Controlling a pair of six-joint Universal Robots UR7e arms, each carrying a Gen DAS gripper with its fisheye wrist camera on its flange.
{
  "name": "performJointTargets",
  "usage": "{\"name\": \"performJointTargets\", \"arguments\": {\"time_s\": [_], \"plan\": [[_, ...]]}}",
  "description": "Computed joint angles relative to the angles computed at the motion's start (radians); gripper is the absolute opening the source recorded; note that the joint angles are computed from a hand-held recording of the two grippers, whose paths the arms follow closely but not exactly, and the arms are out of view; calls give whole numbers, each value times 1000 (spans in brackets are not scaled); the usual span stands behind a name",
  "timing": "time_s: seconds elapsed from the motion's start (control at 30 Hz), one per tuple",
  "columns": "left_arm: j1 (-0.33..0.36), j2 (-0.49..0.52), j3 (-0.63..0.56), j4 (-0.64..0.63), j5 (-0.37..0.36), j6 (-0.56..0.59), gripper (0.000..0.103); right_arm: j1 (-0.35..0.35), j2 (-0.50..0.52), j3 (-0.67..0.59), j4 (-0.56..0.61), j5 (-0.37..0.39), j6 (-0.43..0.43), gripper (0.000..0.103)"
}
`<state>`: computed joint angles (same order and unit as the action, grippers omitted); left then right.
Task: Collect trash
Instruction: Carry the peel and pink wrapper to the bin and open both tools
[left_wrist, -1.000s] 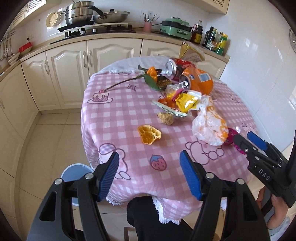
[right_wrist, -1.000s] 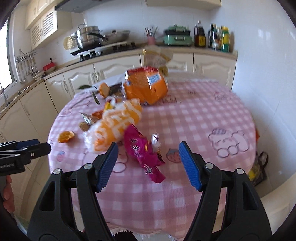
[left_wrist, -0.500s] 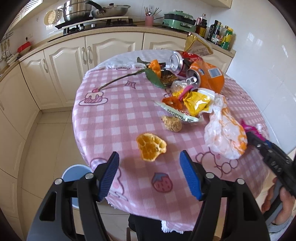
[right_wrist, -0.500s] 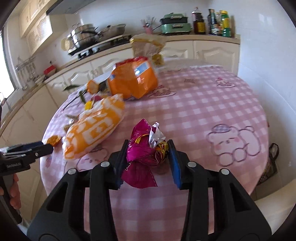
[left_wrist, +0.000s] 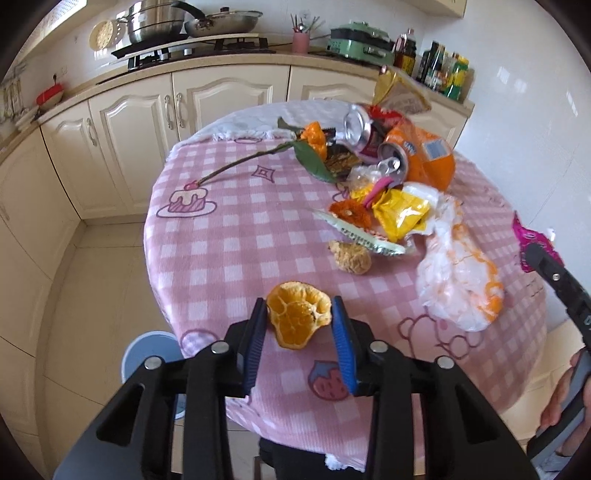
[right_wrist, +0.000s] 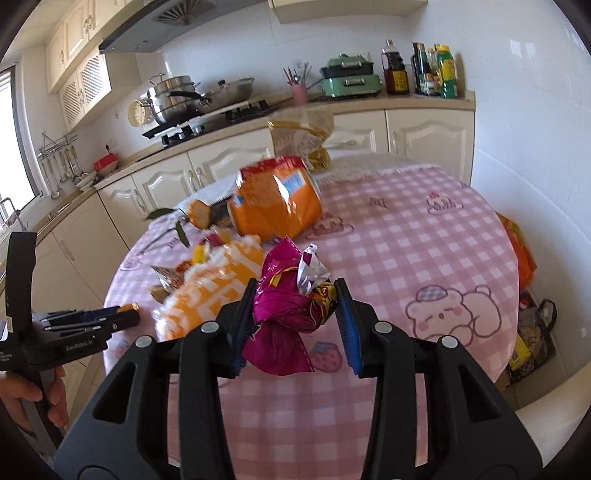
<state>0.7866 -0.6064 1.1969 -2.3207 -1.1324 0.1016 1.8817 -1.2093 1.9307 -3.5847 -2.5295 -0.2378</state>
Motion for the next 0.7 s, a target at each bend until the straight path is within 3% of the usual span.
{"name": "performJointTargets", "arguments": {"time_s": [0.13,0.33,0.7], "plan": [[2,-44,37,-41,-19,11,34,35,38,-51,-11,4,-48,40],[31,-114,74,-69,-29,-4,34,75,130,-159,85,77,-70,40],[163,-223,90,-40,104,-95,34,80,416,-464,504,345,18,40]]}}
